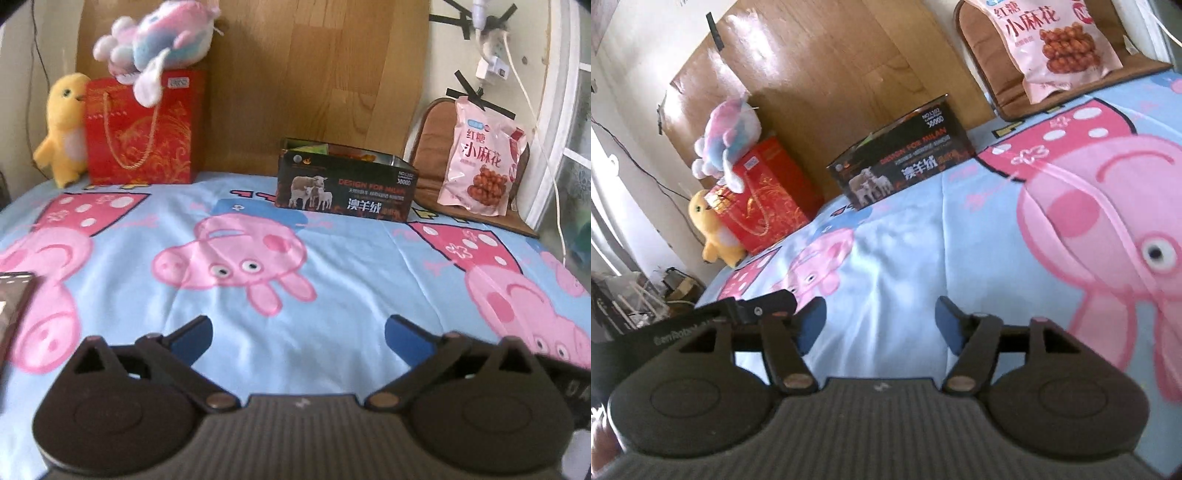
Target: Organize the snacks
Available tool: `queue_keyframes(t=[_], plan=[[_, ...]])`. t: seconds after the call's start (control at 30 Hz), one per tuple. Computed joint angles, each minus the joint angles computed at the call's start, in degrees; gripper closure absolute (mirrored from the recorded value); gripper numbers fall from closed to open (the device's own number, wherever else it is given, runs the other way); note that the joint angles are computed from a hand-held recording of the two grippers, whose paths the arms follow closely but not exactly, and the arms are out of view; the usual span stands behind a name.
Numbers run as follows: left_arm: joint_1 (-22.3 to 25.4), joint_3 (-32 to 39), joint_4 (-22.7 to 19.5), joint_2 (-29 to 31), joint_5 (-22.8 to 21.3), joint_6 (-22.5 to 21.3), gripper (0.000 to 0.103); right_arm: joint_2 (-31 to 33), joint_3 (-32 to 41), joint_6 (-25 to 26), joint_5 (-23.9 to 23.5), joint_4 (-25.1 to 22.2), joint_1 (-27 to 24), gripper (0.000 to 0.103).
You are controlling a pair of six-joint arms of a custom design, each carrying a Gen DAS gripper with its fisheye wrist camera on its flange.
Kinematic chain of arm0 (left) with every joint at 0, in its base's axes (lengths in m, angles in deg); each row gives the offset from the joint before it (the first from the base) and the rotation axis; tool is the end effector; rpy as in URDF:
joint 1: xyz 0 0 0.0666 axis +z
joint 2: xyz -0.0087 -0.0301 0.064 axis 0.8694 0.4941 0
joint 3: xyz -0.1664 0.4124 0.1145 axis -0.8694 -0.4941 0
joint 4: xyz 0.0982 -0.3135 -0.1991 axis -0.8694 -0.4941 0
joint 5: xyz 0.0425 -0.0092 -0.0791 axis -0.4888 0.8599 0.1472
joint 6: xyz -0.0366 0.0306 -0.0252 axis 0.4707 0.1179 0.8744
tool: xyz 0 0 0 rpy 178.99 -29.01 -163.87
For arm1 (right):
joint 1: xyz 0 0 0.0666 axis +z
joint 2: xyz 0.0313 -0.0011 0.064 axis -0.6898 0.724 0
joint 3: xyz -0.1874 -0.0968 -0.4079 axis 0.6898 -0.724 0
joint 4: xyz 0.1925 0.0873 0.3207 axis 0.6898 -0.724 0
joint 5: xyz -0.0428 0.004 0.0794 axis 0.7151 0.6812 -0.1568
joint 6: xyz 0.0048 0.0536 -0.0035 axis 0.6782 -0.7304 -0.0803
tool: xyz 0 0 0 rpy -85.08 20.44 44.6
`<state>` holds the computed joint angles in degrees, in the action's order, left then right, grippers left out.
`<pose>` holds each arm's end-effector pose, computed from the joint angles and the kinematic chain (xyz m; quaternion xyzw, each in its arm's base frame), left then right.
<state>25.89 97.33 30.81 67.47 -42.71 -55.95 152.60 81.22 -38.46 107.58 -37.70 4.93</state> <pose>0.3526 -0.2319 0.5022 0.0699 0.8896 -0.0897 0.4424 0.3254 0.3475 0.4486 0.1093 0.8403 0.2741 0.4549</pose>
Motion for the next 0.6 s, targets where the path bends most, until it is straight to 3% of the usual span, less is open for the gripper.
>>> queue_keyframes(t=[0.17,0.3,0.6], plan=[[-2.8,-2.8,1.0,-4.1,-7.1,1.6,0.000,-2.4,-1.3,-1.9,3.4,0.6,2.9,0.021],[-4.9,-5.0,4.2,-6.1,-12.9,0.9,0.000,-3.6,-2.0,-1.7,5.6,0.7,4.9,0.015],[-5.5,-5.2,5.1,-5.0,-12.3,-0.2,0.000,-2.8,-1.7,-2.3,6.3,-1.8,3.4,0.006]])
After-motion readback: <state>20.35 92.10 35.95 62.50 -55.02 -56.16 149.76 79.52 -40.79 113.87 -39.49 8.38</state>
